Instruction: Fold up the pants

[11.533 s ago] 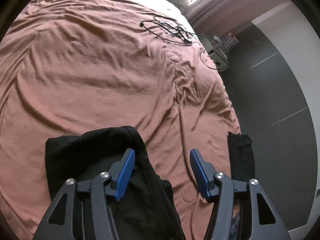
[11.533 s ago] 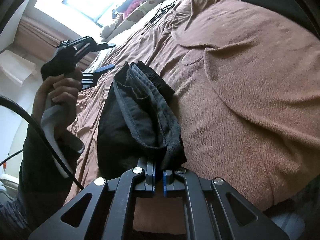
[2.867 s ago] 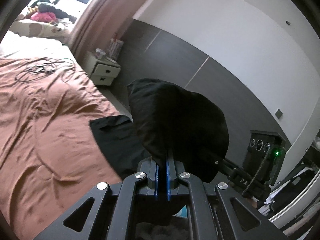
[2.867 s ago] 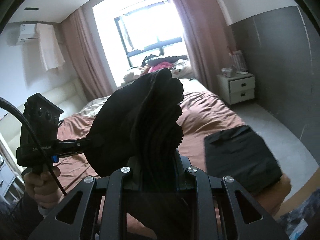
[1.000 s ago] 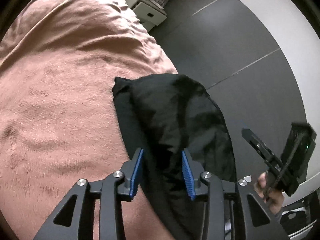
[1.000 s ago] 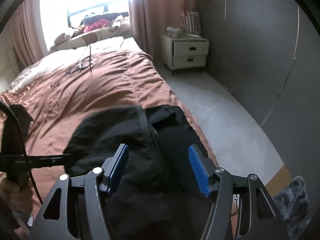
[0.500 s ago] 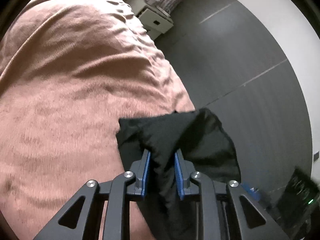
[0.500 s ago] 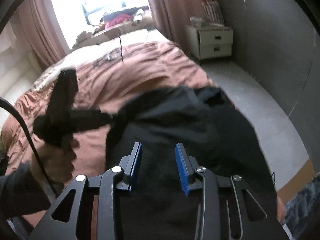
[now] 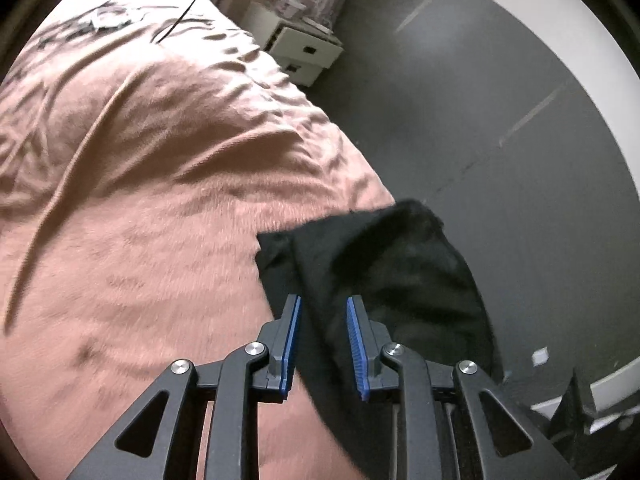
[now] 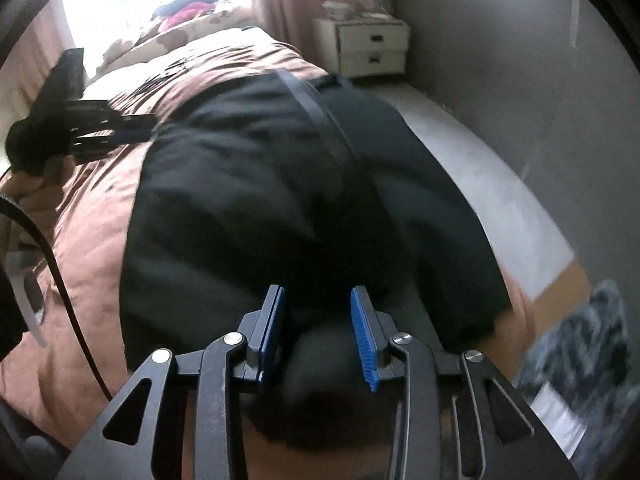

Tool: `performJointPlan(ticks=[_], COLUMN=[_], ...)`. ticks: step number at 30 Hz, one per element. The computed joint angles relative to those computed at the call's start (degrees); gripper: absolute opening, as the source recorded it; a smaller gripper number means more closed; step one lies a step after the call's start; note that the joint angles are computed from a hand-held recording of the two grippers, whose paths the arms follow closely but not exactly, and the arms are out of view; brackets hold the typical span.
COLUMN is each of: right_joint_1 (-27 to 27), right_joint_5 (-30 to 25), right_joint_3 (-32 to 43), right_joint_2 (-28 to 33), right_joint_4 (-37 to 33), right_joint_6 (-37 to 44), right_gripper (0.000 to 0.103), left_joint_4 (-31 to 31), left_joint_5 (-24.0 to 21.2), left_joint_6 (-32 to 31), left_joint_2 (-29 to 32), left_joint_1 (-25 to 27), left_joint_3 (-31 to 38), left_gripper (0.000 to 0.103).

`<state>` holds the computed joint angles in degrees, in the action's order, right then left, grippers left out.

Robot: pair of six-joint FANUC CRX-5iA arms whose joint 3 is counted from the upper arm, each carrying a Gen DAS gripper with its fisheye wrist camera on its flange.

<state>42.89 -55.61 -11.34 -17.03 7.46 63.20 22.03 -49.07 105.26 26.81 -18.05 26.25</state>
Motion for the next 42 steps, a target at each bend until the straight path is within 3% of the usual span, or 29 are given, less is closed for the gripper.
performJointPlan(ticks=[6,10,11,12,14,15,16,19,20,22,25,42], right_joint_1=[-3.59,-3.98,-2.19,-2.33,0.88,2.66,4.79,11.06,12.77,16.21,23.09,51.31], right_joint_5=[-2.19,-3.92,-4.11,-4.75,-4.86,-4.4,-3.82,-4.0,-4.08,-5.29,-9.49,-30.73], right_joint_3=[-1.35,-1.4,-1.31,-0.98,-2.77,-3.16,-4.41,-8.17,-8.91,-10.51,-12.15,-11.18], right_joint_2=[-4.36,-6.95,-6.97,-7.36,-9.54,-9.75,-10.65,-13.64,-13.94,-15.66,-18.18,-20.8], right_joint_4=[-2.74,-2.53,-1.64,-1.33,1.49,3.22,5.54,12.21,14.08,18.22,25.26,40.97], right_joint_6=[0.42,-0.26,-1.89,-2.08,-6.28,-8.63,-11.47,-19.8,-21.97,-26.16,-33.56,-53.22], right_gripper=[0.032,0.032,0.034,0.041,0.063,0.075,0.08,0.084,0.087,0.103,0.103,0.103], left_joint_4=[-9.12,-12.04,-13.07,-14.24,-16.12,-17.31,-18.63,-22.75,-23.55,-24.37,-26.18,-34.01], left_joint_5=[-6.52,-10.21,-10.9,-11.67,-13.19,-13.29,-13.63,-15.74,-16.3,-16.91,-17.31,-17.53], left_joint_6=[3.11,3.58,3.73,3.95,4.75,5.09,5.41,6.15,6.13,5.71,5.86,9.04], left_joint_2=[-2.74,-4.52,-5.06,-5.74,-6.53,-7.43,-7.87,-9.47,-10.14,-11.18,-13.28,-27.27], left_joint_1=[-2.77,-4.4,-4.84,-5.36,-6.16,-6.69,-7.2,-9.05,-9.56,-10.38,-11.77,-16.72], left_joint_3=[3.04,4.4,4.77,5.15,6.16,6.05,6.48,7.9,8.05,8.08,7.34,-1.32], left_gripper=[0.025,0.026,0.027,0.031,0.065,0.071,0.08,0.096,0.096,0.098,0.103,0.103])
